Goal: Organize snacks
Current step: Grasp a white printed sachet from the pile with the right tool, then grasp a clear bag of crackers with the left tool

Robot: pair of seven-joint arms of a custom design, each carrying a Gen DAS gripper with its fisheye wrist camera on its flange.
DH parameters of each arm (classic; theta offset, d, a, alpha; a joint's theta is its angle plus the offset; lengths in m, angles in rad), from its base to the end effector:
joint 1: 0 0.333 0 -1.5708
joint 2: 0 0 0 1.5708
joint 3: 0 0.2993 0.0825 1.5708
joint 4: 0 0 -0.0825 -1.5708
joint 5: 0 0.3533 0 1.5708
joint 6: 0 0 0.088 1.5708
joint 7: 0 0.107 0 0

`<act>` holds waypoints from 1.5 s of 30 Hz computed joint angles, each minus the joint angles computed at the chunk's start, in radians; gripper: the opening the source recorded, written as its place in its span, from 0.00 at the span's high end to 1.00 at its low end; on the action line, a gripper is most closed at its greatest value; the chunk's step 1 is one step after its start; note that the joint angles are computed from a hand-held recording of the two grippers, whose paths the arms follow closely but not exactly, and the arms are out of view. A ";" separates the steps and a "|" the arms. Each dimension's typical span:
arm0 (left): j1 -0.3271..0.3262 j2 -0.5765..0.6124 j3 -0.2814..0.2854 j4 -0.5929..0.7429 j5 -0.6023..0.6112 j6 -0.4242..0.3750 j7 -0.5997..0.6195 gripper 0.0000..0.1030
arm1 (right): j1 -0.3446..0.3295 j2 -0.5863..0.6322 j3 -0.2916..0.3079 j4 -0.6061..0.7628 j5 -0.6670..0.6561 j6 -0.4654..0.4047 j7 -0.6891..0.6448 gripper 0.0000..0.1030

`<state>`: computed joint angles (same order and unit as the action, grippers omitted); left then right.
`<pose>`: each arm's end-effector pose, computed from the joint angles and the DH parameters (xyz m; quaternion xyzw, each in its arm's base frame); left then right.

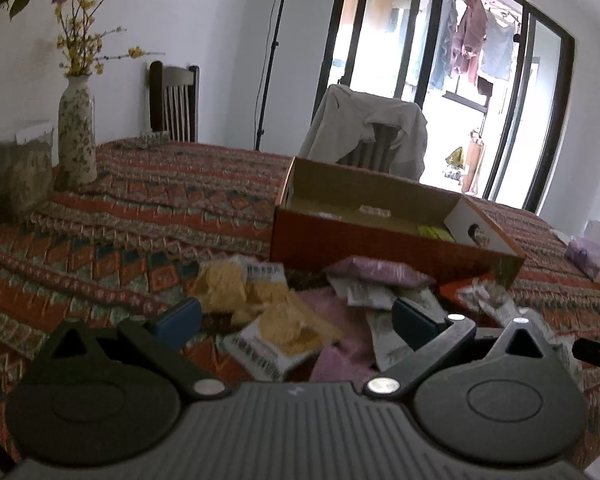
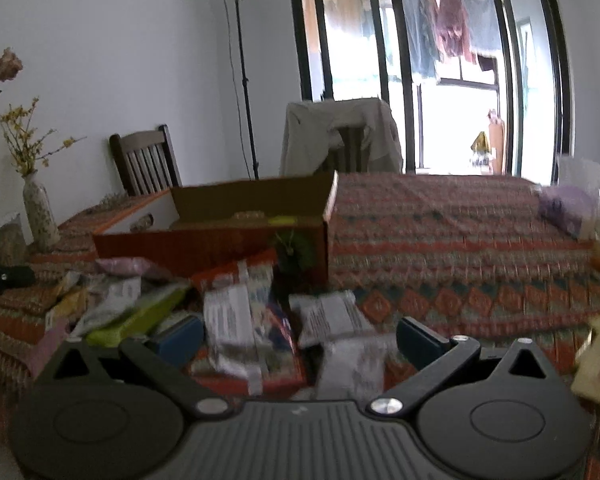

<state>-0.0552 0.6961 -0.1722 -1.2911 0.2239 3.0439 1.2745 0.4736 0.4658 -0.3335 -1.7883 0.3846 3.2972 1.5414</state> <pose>0.7329 -0.1413 0.4711 -0.5975 0.6199 -0.4255 0.2787 0.6581 0.0916 0.4400 -0.5688 0.6450 -0.3280 0.3910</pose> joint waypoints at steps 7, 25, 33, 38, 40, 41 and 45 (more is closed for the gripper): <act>0.003 0.001 0.011 -0.007 -0.003 -0.007 -0.017 0.00 | 0.169 0.064 -0.230 0.037 -0.033 -0.103 0.128 0.00; 0.009 0.016 0.010 0.010 -0.012 -0.028 -0.021 0.00 | 0.085 0.112 -0.194 0.105 -0.220 -0.202 0.361 0.61; 0.005 0.023 0.019 0.027 -0.009 -0.039 -0.027 0.00 | 0.149 0.105 -0.273 0.057 -0.264 -0.091 0.419 0.62; -0.005 0.046 0.040 0.078 0.001 -0.067 -0.036 0.00 | 0.180 0.119 -0.308 0.070 -0.212 -0.037 0.370 0.62; -0.007 0.064 0.045 0.114 0.005 -0.086 -0.031 0.00 | 0.180 0.130 -0.309 0.088 -0.190 -0.028 0.347 0.62; -0.006 0.075 0.044 0.136 0.005 -0.100 -0.026 0.00 | 0.177 0.138 -0.309 0.104 -0.178 -0.026 0.337 0.62; -0.008 0.140 0.049 0.264 -0.001 -0.185 -0.006 0.00 | 0.169 0.168 -0.307 0.149 -0.127 -0.019 0.300 0.62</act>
